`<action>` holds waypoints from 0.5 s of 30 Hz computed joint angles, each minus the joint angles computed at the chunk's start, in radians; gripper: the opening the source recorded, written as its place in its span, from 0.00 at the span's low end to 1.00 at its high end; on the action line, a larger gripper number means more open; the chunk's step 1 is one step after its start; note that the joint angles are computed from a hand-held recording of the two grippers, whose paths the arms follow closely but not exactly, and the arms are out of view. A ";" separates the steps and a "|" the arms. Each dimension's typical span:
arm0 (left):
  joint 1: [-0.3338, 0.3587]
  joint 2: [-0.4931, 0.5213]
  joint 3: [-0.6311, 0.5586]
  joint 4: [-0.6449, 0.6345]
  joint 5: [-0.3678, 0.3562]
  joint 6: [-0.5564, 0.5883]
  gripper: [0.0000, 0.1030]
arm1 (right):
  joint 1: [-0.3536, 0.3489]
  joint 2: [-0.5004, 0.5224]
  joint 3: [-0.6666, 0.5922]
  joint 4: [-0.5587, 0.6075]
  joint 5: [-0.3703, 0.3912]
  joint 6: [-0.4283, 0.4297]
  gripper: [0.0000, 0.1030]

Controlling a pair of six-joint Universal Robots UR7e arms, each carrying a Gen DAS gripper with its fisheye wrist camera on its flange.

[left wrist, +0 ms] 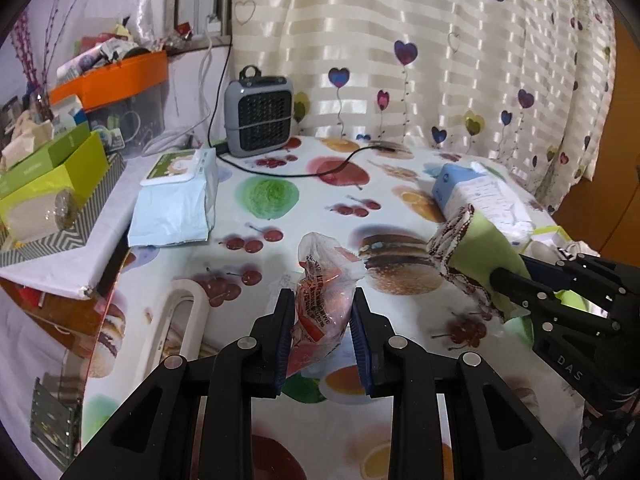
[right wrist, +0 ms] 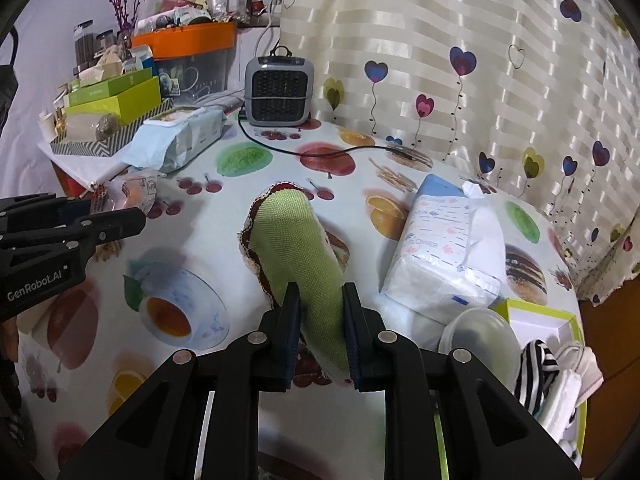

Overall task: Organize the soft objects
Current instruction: 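Lift and carry the plastic bag and green towel toward the tray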

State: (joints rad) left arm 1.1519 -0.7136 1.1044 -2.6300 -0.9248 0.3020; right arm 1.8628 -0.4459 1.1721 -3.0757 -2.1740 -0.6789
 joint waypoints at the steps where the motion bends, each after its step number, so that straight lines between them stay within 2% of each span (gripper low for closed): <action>1: -0.002 -0.005 0.007 -0.003 -0.001 0.000 0.25 | 0.001 -0.006 0.011 -0.008 0.003 -0.001 0.20; 15: -0.038 -0.094 0.160 -0.088 -0.035 0.022 0.25 | 0.016 -0.078 0.136 -0.095 0.021 0.002 0.20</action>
State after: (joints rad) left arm 1.1139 -0.8073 1.2640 -2.7175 -0.9599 0.3238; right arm 1.8788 -0.5244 1.3083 -3.1702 -2.1528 -0.6772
